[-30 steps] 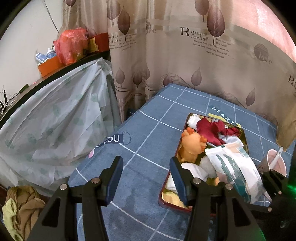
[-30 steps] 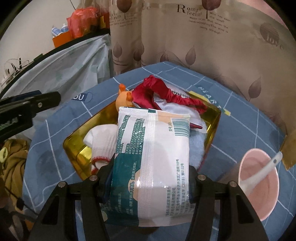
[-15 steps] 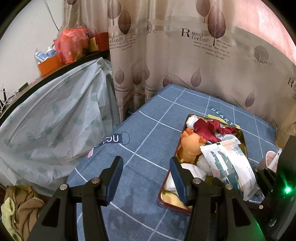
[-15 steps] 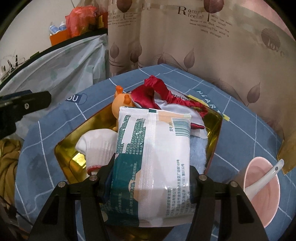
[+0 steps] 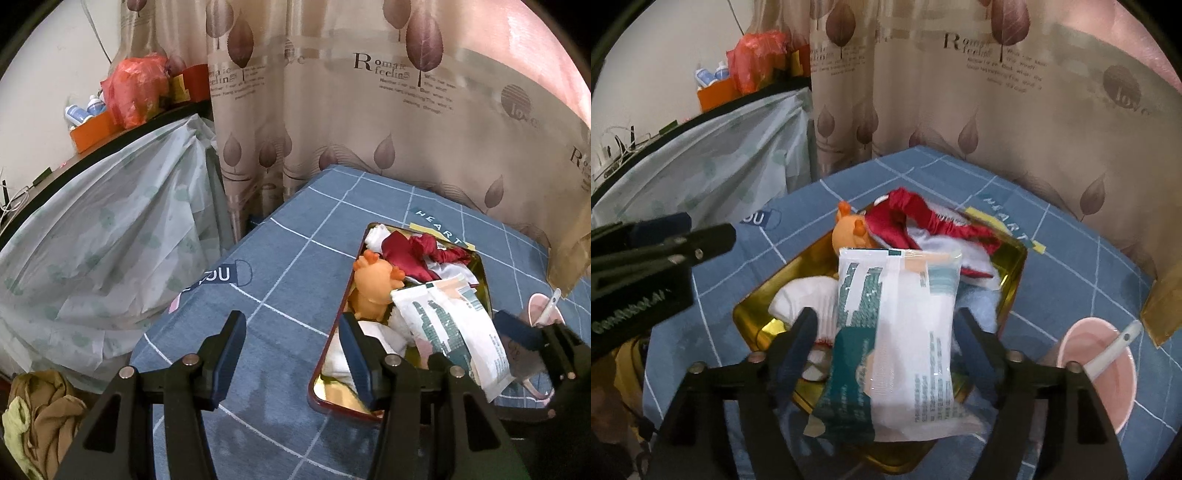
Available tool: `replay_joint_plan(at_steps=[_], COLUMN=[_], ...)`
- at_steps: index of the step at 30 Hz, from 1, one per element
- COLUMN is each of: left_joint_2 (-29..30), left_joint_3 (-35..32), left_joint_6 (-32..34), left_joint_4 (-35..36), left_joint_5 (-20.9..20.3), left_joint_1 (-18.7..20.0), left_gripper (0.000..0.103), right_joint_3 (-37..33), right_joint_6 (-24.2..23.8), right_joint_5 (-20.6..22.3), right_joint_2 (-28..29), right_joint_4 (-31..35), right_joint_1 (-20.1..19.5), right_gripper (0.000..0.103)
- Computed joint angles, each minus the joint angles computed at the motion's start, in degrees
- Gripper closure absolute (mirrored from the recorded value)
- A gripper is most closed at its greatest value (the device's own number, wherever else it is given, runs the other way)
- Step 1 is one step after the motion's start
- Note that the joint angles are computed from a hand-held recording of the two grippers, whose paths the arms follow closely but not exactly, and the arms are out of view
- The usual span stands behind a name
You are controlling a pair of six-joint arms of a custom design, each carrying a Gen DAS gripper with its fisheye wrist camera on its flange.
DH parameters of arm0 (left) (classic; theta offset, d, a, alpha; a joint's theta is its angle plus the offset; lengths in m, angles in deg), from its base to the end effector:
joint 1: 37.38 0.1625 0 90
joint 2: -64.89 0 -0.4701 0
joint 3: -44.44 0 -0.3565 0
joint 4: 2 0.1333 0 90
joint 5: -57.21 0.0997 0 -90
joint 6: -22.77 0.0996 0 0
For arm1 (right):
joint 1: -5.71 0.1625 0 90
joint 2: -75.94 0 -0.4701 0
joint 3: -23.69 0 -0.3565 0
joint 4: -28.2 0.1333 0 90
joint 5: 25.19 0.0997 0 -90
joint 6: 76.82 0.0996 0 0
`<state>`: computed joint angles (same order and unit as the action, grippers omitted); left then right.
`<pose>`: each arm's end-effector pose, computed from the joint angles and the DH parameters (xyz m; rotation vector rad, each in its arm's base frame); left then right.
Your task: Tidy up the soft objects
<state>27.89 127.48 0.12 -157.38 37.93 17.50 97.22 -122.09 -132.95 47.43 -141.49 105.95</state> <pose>-0.2328 -0.7261 0.1908 -0.0232 2.0173 -0.9853 0.2437 -0.7700 0.1134 1.0969 -2.3562 0.6507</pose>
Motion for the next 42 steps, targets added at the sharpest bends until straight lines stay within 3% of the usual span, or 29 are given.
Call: replay_joint_plan(at_steps=[15, 26, 35, 42], left_joint_2=[1.7, 2.7, 3.3, 3.1], left_joint_3=[0.1, 1.4, 1.2, 1.8], left_joint_6=[4.3, 7.5, 9.0, 9.6], left_joint_4=[-3.3, -6.9, -7.8, -9.2], left_joint_5=[-1.7, -4.9, -5.1, -5.5], left_joint_1=[-0.9, -1.8, -2.1, -2.3], left_gripper=[0.05, 0.05, 0.05, 0.05], right_joint_3=[9.0, 13.8, 15.9, 16.8], right_joint_6=[6.6, 10.9, 11.8, 9.6], right_joint_5=[0.5, -2.4, -4.8, -6.2], right_joint_2=[-7.6, -11.3, -11.3, -10.5], right_joint_4=[-5.9, -9.5, -12.5, -14.5], right_joint_1=[-1.4, -3.2, -4.1, -3.6], right_gripper=[0.007, 0.004, 0.003, 0.003])
